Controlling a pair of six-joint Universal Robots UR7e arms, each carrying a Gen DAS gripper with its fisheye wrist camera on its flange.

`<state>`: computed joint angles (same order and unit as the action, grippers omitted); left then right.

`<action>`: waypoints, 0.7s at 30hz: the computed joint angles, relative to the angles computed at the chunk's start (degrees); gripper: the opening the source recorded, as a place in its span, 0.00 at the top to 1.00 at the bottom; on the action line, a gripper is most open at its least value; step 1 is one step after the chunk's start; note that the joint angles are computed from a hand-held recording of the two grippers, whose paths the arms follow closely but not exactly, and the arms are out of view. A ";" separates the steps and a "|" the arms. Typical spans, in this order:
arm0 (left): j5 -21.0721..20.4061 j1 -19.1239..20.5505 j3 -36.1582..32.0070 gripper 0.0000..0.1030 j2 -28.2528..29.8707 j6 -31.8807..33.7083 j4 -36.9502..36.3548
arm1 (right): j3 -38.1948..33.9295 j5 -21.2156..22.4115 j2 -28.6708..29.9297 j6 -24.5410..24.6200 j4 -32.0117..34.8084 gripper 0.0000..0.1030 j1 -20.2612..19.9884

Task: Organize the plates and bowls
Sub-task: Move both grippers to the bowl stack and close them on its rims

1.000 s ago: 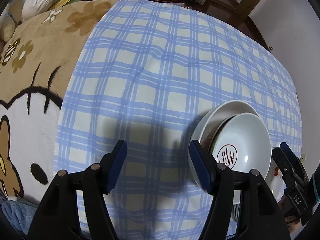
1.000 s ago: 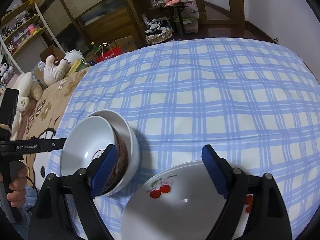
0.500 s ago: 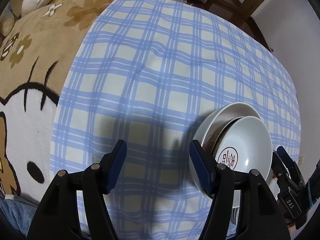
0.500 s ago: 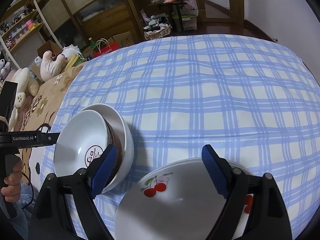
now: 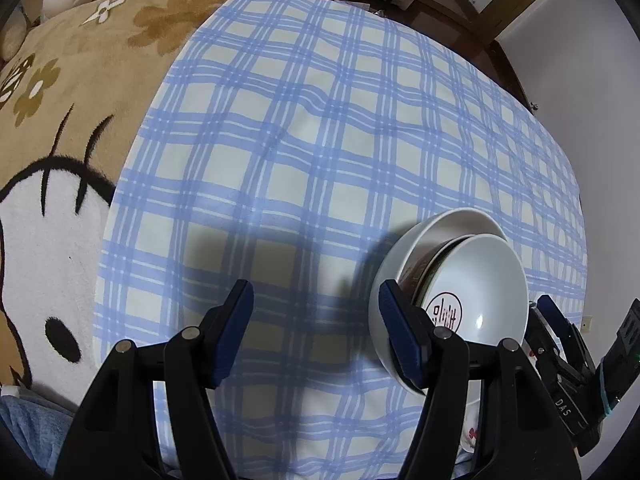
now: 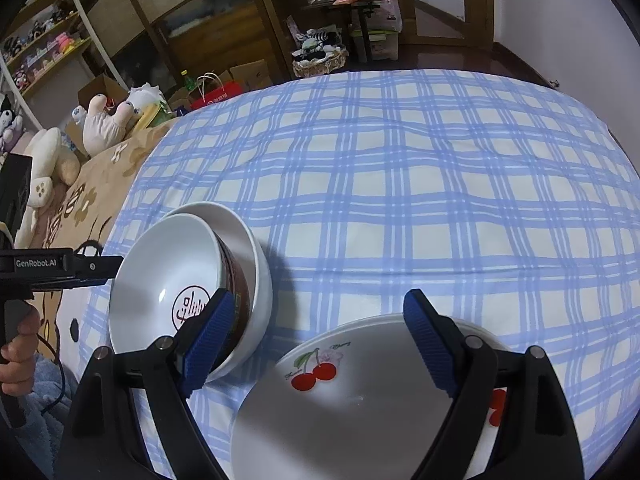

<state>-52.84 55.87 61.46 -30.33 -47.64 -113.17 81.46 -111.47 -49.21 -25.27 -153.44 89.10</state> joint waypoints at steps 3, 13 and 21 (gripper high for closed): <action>-0.99 -0.08 1.56 0.38 -0.95 0.96 -2.10 | 0.01 0.04 0.01 0.08 0.06 0.12 0.01; -1.18 0.09 -1.41 0.37 1.21 1.29 0.66 | -0.15 -1.07 0.70 -2.66 -1.69 0.12 0.33; 0.12 -0.19 -2.16 0.37 1.65 1.23 2.34 | 0.04 -0.79 0.65 -4.95 -2.30 0.21 0.54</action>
<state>-52.73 55.68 59.30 -28.68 -46.41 -110.83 81.50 -112.26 -48.56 -30.22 -155.73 89.64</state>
